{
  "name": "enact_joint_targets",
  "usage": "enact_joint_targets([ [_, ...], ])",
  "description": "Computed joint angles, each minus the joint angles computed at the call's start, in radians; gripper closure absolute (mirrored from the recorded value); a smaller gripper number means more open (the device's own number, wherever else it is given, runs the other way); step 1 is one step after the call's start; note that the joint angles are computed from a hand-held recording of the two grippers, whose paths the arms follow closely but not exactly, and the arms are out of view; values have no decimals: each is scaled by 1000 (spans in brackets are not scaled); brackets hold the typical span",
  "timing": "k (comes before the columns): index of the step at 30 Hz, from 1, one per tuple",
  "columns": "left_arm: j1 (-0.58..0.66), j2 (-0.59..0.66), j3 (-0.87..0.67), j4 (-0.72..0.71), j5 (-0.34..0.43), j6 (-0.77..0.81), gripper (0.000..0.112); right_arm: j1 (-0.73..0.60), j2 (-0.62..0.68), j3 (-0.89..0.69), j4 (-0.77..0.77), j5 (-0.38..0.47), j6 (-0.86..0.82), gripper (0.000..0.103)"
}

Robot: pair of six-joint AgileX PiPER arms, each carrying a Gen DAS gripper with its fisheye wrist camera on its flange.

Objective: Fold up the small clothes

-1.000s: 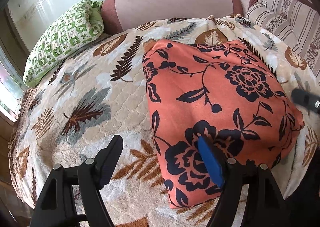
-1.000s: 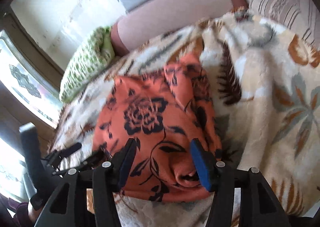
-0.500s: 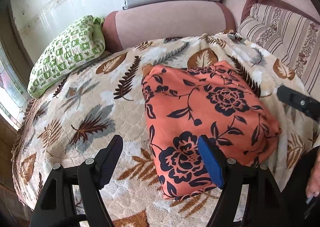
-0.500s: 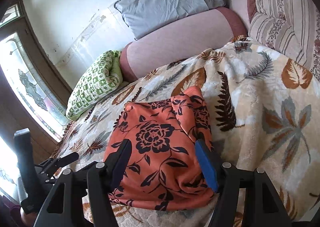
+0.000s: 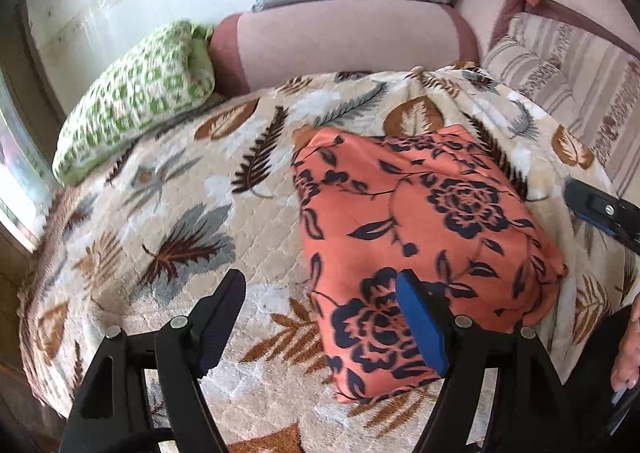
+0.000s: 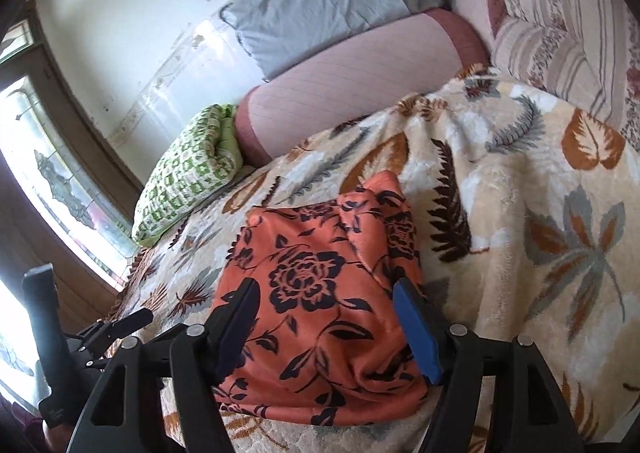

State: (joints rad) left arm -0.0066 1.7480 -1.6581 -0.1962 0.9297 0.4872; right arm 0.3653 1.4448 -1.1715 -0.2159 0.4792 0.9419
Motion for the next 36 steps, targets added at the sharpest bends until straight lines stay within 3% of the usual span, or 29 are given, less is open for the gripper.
enact_joint_targets([
  [3, 42, 95, -122, -6, 87, -32, 34, -96, 26, -1, 243, 7, -175, 26],
  [10, 92, 212, -267, 12, 137, -96, 34, -252, 43, 62, 650, -25, -482, 26],
  [14, 106, 287, -369, -31, 236, -96, 34, -324, 96, 42, 903, 28, -728, 26],
  [16, 98, 279, -350, -20, 218, -95, 34, -359, 130, 23, 1008, 67, -837, 26],
  [25, 62, 257, -322, 3, 176, -81, 34, -406, 269, -88, 1124, 192, -958, 26],
  [36, 43, 303, -391, -26, 216, -92, 34, -403, 328, -138, 1122, 217, -968, 26],
])
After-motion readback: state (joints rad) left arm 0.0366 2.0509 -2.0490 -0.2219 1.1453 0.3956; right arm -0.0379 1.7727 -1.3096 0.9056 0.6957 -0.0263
